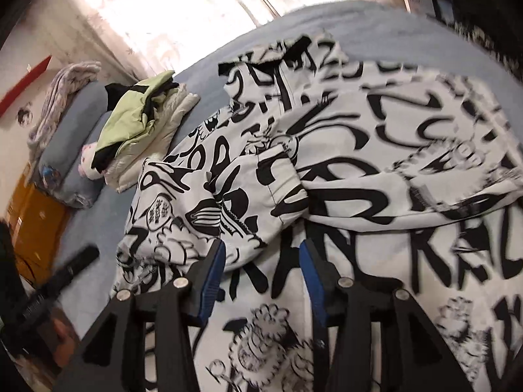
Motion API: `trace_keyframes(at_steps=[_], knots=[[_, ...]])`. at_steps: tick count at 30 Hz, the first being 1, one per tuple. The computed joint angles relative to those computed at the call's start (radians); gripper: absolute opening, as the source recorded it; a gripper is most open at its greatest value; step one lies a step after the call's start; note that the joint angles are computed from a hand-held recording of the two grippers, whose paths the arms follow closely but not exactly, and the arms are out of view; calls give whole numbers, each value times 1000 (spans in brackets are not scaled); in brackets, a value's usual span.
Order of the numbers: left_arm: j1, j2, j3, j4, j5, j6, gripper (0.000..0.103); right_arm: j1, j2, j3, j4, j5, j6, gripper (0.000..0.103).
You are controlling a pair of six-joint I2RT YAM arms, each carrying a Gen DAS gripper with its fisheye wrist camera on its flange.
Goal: Fold large clothes
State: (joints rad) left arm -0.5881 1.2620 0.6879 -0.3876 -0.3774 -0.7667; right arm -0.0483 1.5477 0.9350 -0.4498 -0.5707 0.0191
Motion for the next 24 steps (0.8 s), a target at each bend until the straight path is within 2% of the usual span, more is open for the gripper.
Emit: trace_keyframes(at_steps=[6,7,8,9,13,16,20,22,24], knots=[[34,-3,-51,49,14,19,66,70,191,119,20,30,116,47],[37,-3,-55,55,16,22,66,90,215,136,17,45,126,39],[40,-5,-60,60,16,25,66,109,218,144,11,72,121,13],[39,-6,-62,62,11,24,66,131,213,153,2,85,107,5],[34,-15,-78,73,-35,14,66,196,40,118,61,77,67,4],[49,-34,-93,88,-32,-2,66,196,-97,89,158,83,95,4],[65,-60,-113,98,-33,-1,66,159,-178,26,294,189,141,4],[76,-57,-116,98,-28,8,66,145,-145,17,262,279,133,4],[98,-52,-117,99,-12,21,66,112,-76,31,159,297,76,7]])
